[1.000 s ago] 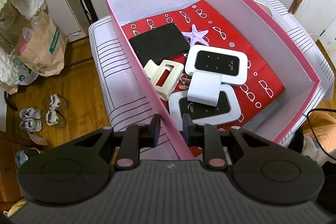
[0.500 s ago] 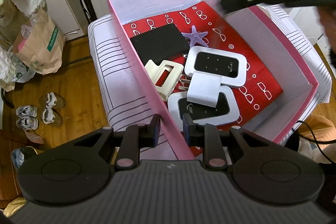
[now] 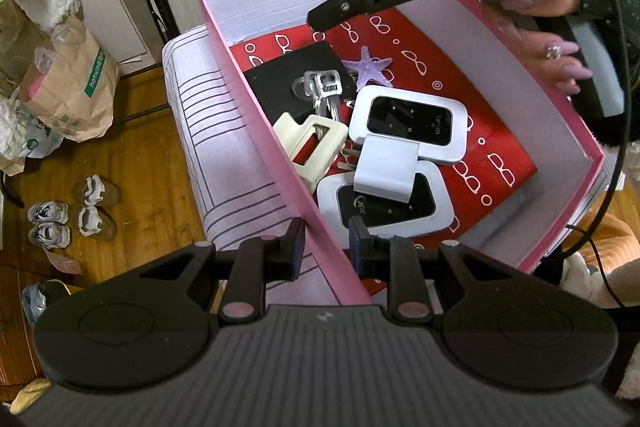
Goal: Organize rigid objects
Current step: 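Carry the silver keys into the pink box and release them, then move the right tool back and grasp the yellow star keychain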
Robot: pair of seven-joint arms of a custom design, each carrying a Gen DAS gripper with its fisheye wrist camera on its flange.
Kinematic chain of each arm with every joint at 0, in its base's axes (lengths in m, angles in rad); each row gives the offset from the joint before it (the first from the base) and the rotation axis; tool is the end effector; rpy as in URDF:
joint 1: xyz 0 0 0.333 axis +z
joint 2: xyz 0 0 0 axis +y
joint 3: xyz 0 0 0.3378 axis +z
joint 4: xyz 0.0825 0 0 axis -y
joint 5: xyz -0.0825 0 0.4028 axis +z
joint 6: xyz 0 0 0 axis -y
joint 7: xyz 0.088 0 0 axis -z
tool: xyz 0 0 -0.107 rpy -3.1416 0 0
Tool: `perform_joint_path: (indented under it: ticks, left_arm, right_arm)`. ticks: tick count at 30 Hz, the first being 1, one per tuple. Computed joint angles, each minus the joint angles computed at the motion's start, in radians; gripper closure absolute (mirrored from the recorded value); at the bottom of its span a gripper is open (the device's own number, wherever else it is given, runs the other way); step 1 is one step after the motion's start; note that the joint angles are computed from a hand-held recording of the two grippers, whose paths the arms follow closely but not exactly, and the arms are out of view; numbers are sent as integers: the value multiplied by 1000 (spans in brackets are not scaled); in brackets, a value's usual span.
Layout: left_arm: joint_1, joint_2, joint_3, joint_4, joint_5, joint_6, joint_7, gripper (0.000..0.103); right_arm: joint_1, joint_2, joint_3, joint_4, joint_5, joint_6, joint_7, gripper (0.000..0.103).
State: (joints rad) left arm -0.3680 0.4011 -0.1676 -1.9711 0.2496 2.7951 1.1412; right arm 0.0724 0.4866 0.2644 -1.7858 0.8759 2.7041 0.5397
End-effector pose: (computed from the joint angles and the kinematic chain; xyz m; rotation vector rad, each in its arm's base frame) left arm 0.5749 -0.3452 0.3215 -1.7204 2.3210 -0.5722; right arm 0.6834 0.1889 0.3332 -2.1130 1.1461 -0.0894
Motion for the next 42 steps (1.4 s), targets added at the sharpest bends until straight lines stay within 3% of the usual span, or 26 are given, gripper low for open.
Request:
perform_joint_path:
  ticks: [2,4,9,12,15,20,24,29,34,39,42]
  left_arm:
    - [4,0,-4,-2,-3,4,9,80]
    - [7,0,-6,-6,-6,11,18,80]
    - [18,-5,-14,-21,-27,38,40,79]
    - [13,-7,-9,-25,-29,40,40,79]
    - [3,-6,-1,-21,-20,34,34,79]
    - [-1,-8,5,-27,-13,45,18,79]
    - [-2,-11,6,-34,-12,56,8,79]
    - [-8,-13,13,-34,-2,51,-5,79]
    - [-5,-11,7,-28,-2,43,-10,80]
    - [3,-11,-2,-26,-12,36,1,80]
    - [2,-9,-1,-24,-12,36,3,79]
  right_arm:
    - [-17,-33,8,-36,30,17,-26,88]
    - [-33,-71,11,-75,74,38,-63,78]
    - [-56,-199,-3,-208,258,134,-227,70]
    - [-65,-265,-23,-272,417,189,-352,61]
    - [-64,-303,-66,-311,532,222,-414,60]
    - [-29,-308,-155,-360,551,267,-375,60]
    - [-13,-267,-182,-370,675,300,-502,52]
    - [17,-195,-223,-353,811,328,-603,51]
    - [-25,-159,-250,-348,792,196,-490,51]
    - [-100,-142,-251,-330,704,-17,-308,51]
    - [-106,-121,-238,-303,701,-13,-284,51]
